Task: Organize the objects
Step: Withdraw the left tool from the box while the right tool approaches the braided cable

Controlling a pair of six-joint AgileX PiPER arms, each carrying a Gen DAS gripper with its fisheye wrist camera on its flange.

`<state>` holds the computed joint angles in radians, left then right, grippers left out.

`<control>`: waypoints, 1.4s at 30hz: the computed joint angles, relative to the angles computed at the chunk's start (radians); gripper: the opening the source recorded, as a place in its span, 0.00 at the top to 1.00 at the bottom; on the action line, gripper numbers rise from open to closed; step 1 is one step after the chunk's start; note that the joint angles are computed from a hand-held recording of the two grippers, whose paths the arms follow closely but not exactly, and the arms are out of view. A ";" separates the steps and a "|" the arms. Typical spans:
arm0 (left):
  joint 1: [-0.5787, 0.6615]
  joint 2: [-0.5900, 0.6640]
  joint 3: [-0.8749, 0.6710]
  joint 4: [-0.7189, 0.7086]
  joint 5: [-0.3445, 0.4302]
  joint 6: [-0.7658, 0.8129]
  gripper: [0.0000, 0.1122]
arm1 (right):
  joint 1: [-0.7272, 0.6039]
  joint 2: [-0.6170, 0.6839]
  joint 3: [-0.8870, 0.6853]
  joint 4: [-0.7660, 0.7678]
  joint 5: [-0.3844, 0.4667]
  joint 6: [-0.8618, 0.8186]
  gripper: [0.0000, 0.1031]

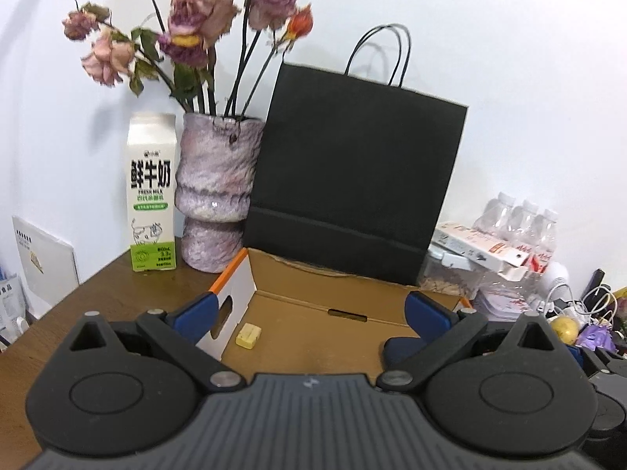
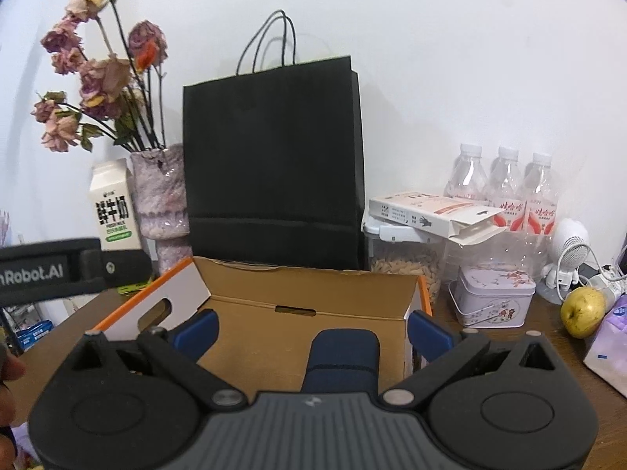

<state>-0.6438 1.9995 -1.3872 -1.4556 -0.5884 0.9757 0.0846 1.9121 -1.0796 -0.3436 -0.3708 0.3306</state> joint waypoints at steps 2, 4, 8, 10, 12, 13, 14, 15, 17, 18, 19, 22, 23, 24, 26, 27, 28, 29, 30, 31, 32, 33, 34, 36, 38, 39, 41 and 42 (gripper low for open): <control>-0.015 -0.030 0.038 0.026 -0.014 -0.026 0.08 | -0.001 -0.031 0.040 0.002 -0.017 -0.010 0.00; -0.028 -0.059 0.074 0.041 -0.022 -0.043 0.08 | -0.002 -0.065 0.082 0.000 -0.035 -0.012 0.00; -0.058 -0.117 0.153 0.078 -0.044 -0.085 0.08 | -0.009 -0.135 0.165 -0.009 -0.073 -0.009 0.00; -0.074 -0.145 0.192 0.093 -0.060 -0.104 0.08 | -0.014 -0.175 0.213 -0.012 -0.094 -0.004 0.00; -0.091 -0.175 0.232 0.102 -0.076 -0.120 0.08 | -0.015 -0.214 0.253 0.003 -0.100 -0.016 0.00; -0.099 -0.188 0.252 0.107 -0.083 -0.129 0.08 | -0.013 -0.236 0.274 0.020 -0.097 -0.030 0.00; -0.109 -0.203 0.271 0.104 -0.092 -0.129 0.08 | -0.015 -0.255 0.294 0.021 -0.101 -0.032 0.00; -0.120 -0.216 0.290 0.103 -0.101 -0.129 0.08 | -0.018 -0.273 0.313 0.014 -0.106 -0.025 0.00; -0.143 -0.244 0.329 0.102 -0.119 -0.133 0.08 | -0.026 -0.311 0.354 0.003 -0.113 -0.011 0.00; -0.155 -0.257 0.346 0.099 -0.129 -0.135 0.08 | -0.030 -0.327 0.373 -0.003 -0.117 -0.005 0.00; -0.166 -0.272 0.367 0.098 -0.139 -0.141 0.08 | -0.036 -0.347 0.394 -0.014 -0.120 0.006 0.00; -0.201 -0.312 0.421 0.084 -0.167 -0.145 0.08 | -0.044 -0.403 0.456 -0.028 -0.124 0.018 0.00; -0.215 -0.327 0.440 0.076 -0.177 -0.144 0.08 | -0.045 -0.423 0.477 -0.024 -0.123 0.012 0.00; -0.229 -0.340 0.460 0.071 -0.186 -0.145 0.08 | -0.044 -0.443 0.498 -0.017 -0.120 0.005 0.00; -0.261 -0.369 0.501 0.061 -0.208 -0.146 0.08 | -0.043 -0.481 0.540 -0.012 -0.118 -0.003 0.00; -0.278 -0.382 0.520 0.054 -0.221 -0.147 0.08 | -0.042 -0.500 0.561 -0.008 -0.118 -0.009 0.00; -0.291 -0.394 0.536 0.048 -0.231 -0.149 0.08 | -0.041 -0.521 0.584 -0.005 -0.118 -0.014 0.00; -0.306 -0.407 0.554 0.041 -0.241 -0.152 0.08 | -0.041 -0.542 0.607 -0.005 -0.118 -0.015 0.00; -0.321 -0.420 0.571 0.032 -0.252 -0.154 0.08 | -0.039 -0.559 0.626 -0.004 -0.117 -0.018 0.00; -0.336 -0.430 0.585 0.023 -0.264 -0.154 0.08 | -0.039 -0.580 0.647 -0.004 -0.116 -0.019 0.00; -0.353 -0.441 0.599 0.011 -0.278 -0.153 0.08 | -0.037 -0.601 0.669 0.002 -0.114 -0.026 0.00; -0.371 -0.452 0.613 -0.001 -0.292 -0.153 0.08 | -0.034 -0.620 0.690 0.010 -0.111 -0.035 0.00; -0.388 -0.462 0.626 -0.010 -0.303 -0.150 0.08 | -0.032 -0.641 0.711 0.012 -0.107 -0.037 0.00; -0.424 -0.481 0.653 -0.028 -0.329 -0.151 0.08 | -0.033 -0.676 0.748 -0.003 -0.102 -0.023 0.00; -0.451 -0.495 0.672 -0.051 -0.343 -0.149 0.08 | -0.037 -0.700 0.777 -0.028 -0.099 0.000 0.00; -0.465 -0.502 0.683 -0.060 -0.351 -0.149 0.08 | -0.036 -0.714 0.795 -0.031 -0.099 0.000 0.00; -0.493 -0.515 0.706 -0.076 -0.374 -0.155 0.08 | -0.037 -0.735 0.825 -0.032 -0.101 -0.002 0.00; -0.506 -0.520 0.716 -0.088 -0.383 -0.158 0.08 | -0.038 -0.746 0.840 -0.038 -0.100 0.002 0.00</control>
